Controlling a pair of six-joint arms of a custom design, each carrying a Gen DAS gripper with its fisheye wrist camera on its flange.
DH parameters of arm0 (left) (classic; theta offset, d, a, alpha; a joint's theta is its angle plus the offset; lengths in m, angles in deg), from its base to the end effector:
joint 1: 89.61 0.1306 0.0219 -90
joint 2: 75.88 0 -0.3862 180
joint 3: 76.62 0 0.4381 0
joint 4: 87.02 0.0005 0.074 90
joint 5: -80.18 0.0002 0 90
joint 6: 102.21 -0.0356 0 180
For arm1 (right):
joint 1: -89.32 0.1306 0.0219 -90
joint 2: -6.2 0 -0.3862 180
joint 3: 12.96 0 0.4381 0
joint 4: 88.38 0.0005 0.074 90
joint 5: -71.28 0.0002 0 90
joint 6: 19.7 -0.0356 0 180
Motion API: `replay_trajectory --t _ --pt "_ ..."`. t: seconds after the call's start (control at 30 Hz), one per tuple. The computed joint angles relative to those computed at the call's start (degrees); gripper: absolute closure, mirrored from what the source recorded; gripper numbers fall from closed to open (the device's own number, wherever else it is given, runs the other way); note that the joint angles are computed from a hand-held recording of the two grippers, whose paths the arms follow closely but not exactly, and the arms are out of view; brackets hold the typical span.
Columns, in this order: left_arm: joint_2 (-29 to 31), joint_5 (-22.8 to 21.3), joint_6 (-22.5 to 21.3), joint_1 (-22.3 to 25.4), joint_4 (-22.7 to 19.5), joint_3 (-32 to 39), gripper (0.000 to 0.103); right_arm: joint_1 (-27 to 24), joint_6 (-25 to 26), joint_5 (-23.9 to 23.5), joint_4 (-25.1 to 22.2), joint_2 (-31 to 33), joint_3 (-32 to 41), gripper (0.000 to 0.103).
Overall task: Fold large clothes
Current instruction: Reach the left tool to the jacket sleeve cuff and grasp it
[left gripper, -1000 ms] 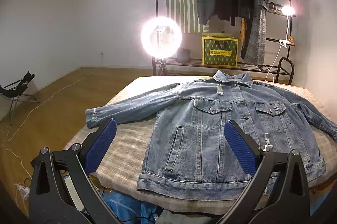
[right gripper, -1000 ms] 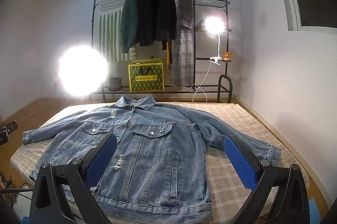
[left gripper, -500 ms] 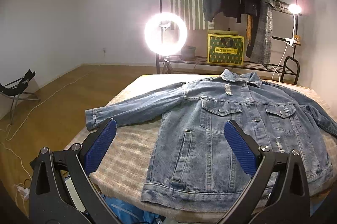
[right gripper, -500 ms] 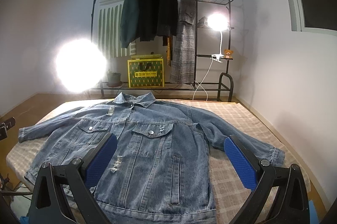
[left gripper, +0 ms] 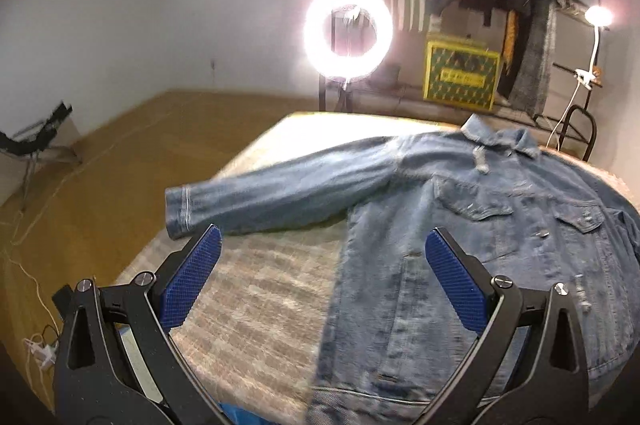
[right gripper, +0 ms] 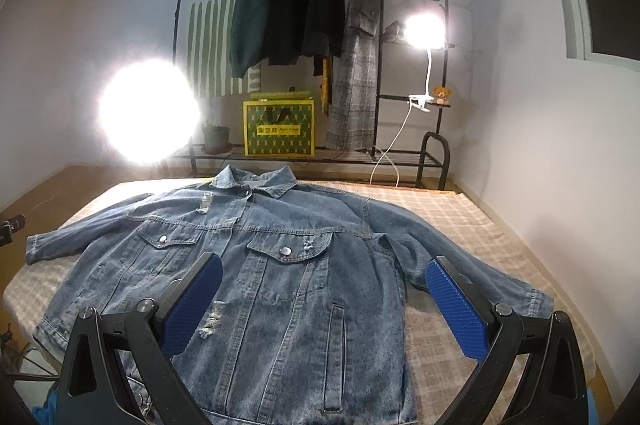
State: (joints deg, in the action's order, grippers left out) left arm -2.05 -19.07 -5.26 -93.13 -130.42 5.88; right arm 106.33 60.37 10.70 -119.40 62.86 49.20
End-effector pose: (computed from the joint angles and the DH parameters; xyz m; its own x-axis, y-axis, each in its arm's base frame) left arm 0.4365 -0.0216 0.5052 -0.5558 -0.0855 -0.8269 -0.1395 0.9902 -0.0085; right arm 0.3308 0.0824 0.4498 -0.3767 0.0419 -0.9254 0.2376 0.9699 -0.0528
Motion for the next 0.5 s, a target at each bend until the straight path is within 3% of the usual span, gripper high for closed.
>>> replay_trajectory --t 0.17,0.33,0.4,0.5 --pt "7.76 8.72 4.46 6.92 -4.36 4.5 0.0 -0.78 1.62 -1.81 0.64 0.77 0.26 0.0" --pt "14.15 15.1 9.7 13.0 -6.03 8.9 0.0 -0.89 2.99 -2.23 0.7 1.64 0.62 0.0" --pt "17.43 18.93 11.28 15.36 -7.56 11.53 0.0 -0.92 3.42 -2.39 0.72 1.95 0.78 0.0" --pt "22.07 26.39 16.99 19.27 -9.75 14.68 0.001 -0.64 4.07 -2.53 1.09 2.59 1.07 0.0"
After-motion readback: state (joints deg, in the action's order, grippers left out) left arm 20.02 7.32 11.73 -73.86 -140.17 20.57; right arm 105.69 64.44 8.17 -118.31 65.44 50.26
